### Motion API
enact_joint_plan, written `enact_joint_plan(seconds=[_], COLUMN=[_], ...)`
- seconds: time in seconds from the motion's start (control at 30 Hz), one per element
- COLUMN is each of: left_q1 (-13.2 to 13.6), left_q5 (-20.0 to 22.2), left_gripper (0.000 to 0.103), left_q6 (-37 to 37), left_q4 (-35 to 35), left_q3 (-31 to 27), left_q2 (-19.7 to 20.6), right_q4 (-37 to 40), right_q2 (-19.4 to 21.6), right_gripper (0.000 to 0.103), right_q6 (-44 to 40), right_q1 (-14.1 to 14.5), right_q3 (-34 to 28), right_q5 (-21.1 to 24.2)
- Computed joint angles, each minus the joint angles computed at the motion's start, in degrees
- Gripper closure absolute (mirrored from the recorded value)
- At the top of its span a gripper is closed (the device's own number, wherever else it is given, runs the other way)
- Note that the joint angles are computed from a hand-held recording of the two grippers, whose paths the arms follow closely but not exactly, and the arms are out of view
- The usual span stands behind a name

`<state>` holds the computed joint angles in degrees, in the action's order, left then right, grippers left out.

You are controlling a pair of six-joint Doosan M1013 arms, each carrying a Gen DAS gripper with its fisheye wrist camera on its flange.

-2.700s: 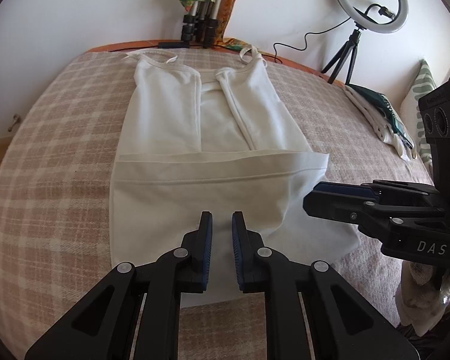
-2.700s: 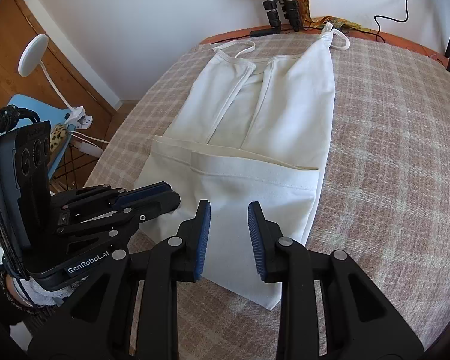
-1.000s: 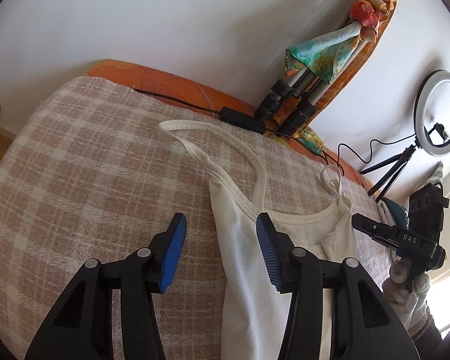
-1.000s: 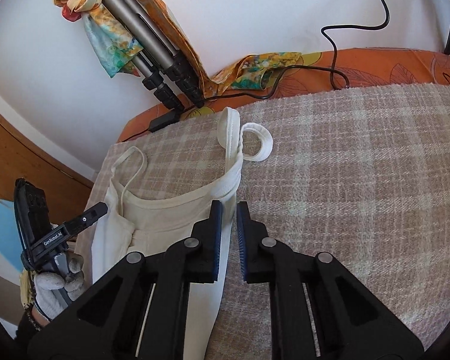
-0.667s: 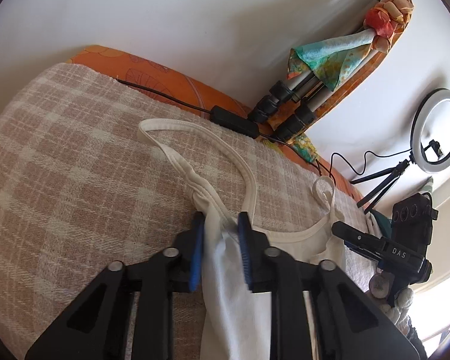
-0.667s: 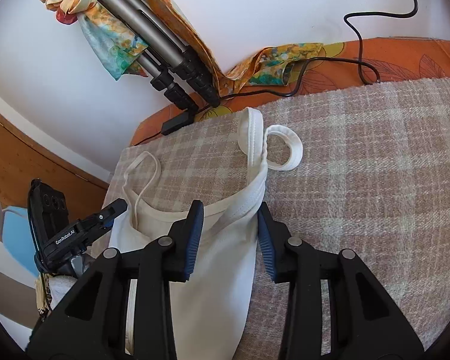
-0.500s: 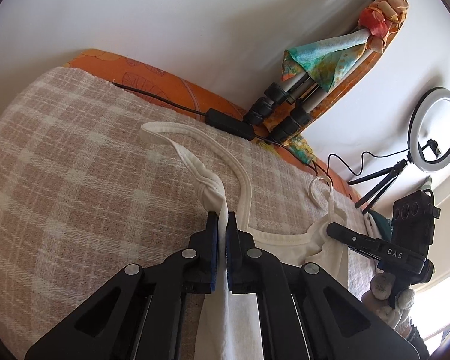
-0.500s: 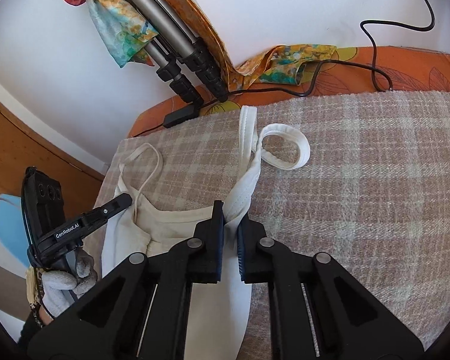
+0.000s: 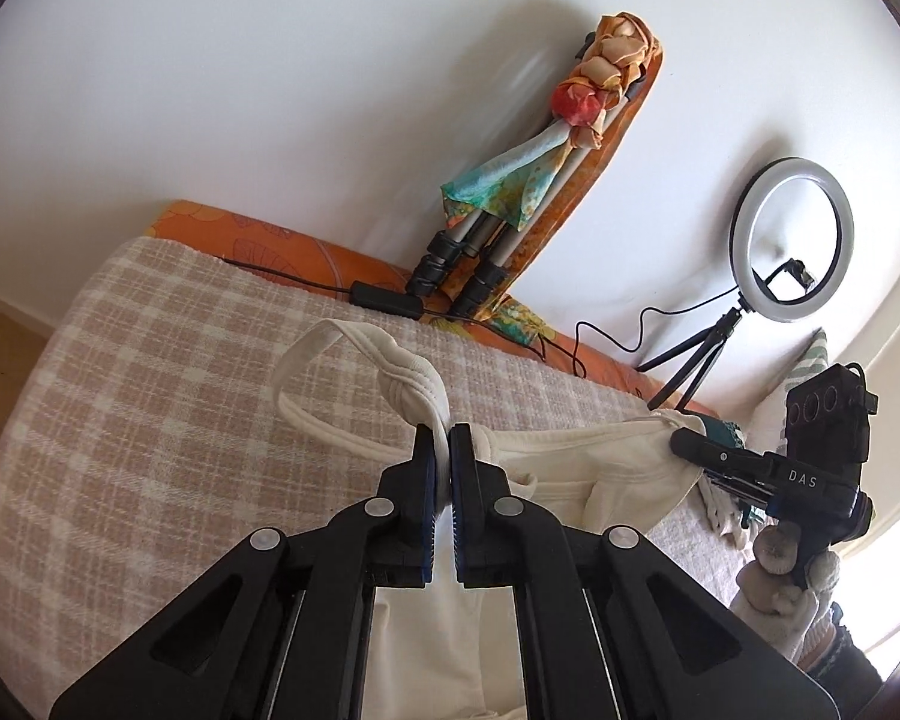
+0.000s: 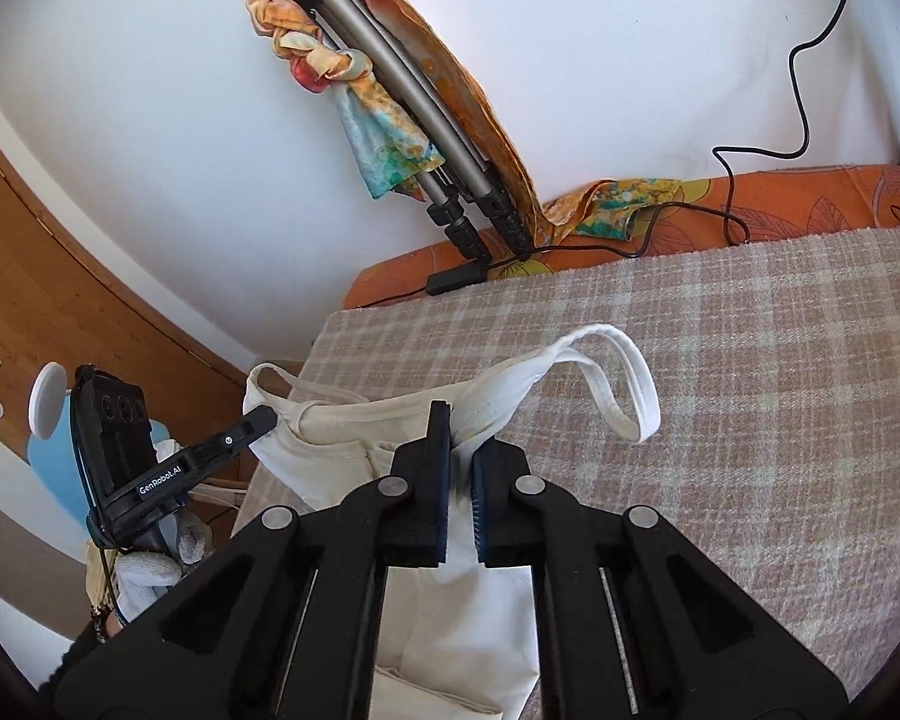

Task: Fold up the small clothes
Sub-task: 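Lift the strap end with both tools and fold it over toward the hem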

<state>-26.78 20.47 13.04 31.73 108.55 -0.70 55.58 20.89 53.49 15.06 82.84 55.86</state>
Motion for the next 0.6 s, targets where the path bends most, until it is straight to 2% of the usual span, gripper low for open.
enact_joint_plan(seconds=[0.27, 0.43, 0.6], left_q1=[-6.51, -10.40, -13.51], left_q5=[6.71, 10.58, 14.58], left_gripper=[0.100, 0.100, 0.100], left_q6=[-10.01, -12.13, -11.63], left_q4=[8.03, 8.01, 6.97], left_q3=[2.81, 4.99, 5.97], left_q2=[-5.10, -7.09, -7.47], right_q4=[-1.09, -3.15, -4.65], right_q2=[-7.61, -11.40, -13.58], right_gripper=[0.096, 0.096, 0.096], right_q6=[-2.76, -3.06, -3.21], right_q1=[-0.09, 0.02, 0.20], right_q3=[7.80, 12.71, 16.74], right_q5=[-0.36, -1.09, -1.94])
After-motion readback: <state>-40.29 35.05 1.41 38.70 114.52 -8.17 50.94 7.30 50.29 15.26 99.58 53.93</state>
